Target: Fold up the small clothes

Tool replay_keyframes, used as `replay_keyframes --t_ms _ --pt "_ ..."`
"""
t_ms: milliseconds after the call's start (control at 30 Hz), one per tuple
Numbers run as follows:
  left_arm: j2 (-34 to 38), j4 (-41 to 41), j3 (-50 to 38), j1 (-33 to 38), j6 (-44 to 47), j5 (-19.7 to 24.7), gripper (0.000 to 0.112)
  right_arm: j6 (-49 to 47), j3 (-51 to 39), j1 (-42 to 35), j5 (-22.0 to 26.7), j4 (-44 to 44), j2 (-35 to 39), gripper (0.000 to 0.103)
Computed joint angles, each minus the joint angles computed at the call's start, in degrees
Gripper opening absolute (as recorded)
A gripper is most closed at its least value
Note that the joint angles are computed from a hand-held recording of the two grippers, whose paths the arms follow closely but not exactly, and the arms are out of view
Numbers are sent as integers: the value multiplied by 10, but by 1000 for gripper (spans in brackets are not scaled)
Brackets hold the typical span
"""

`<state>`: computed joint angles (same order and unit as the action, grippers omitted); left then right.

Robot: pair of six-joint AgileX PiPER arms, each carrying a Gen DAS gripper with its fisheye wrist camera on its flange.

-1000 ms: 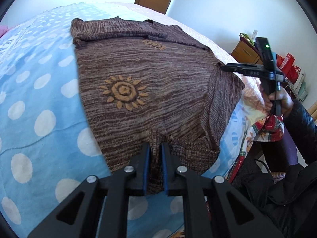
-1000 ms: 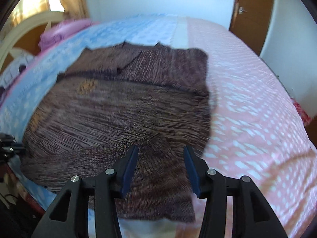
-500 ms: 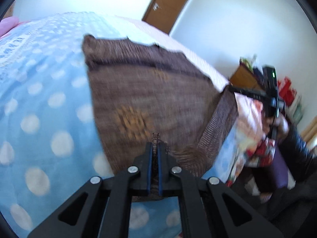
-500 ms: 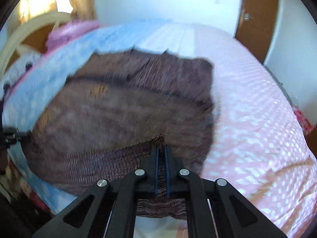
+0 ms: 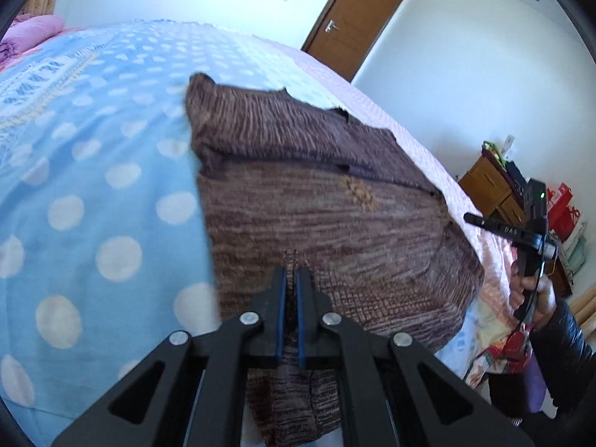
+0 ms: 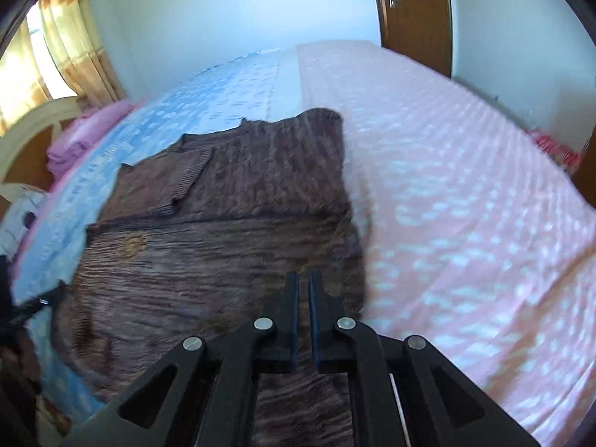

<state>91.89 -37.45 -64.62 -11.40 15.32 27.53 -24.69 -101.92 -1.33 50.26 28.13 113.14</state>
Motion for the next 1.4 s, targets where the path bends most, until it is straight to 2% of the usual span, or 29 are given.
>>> replay_keyframes --t_ms 67,133,167,200,233,333,400,467,567,600,633,667,700,733,767,833,967,1133,1400 --pt "3 -17 0 4 14 13 5 -7 6 -3 6 1 -5 7" --pt "4 -53 5 12 41 18 9 -22 18 -8 6 17 -12 30" --pt "4 -72 6 17 58 24 11 -34 27 -10 2 25 -18 58" --pt "3 -89 7 22 74 32 16 -53 46 -10 -11 30 -30 75" --pt "7 -97 3 23 82 39 25 -64 54 -9 -19 29 -37 75" --pt "11 -110 -2 16 102 43 46 -92 50 5 -13 6 -34 75" --pt "13 -86 -10 3 89 38 54 -103 56 25 -18 -25 -35 72" --pt "14 -46 -16 -13 57 26 58 -101 57 41 -28 -55 -32 70" --pt "11 18 -15 -35 5 4 59 -94 43 57 -35 -74 -13 70" --pt "9 32 -12 -40 -8 -5 56 -88 30 61 -25 -78 0 69" --pt "8 42 -10 -43 -17 -11 49 -72 14 69 -14 -101 15 61" --pt "6 51 -7 -45 -25 -16 41 -69 5 73 -3 -111 23 40" --pt "4 49 -2 -45 -23 -17 13 -81 18 73 -16 -99 16 30" --pt "2 35 2 -40 -12 -14 10 -89 23 75 -16 -96 10 20" --pt "-4 6 13 -35 10 -20 10 -83 28 80 -18 -108 5 15" --pt "-15 18 23 -38 -6 -35 9 -79 62 89 -48 -125 -23 14" --pt "-31 81 6 -45 -75 -51 9 -85 82 80 -70 -93 -66 14" --pt "-13 177 -65 -31 -199 -42 9 -42 30 79 -88 -94 -73 14" --pt "59 242 -180 -5 -287 -19 9 69 -73 100 -111 -183 -23 13"
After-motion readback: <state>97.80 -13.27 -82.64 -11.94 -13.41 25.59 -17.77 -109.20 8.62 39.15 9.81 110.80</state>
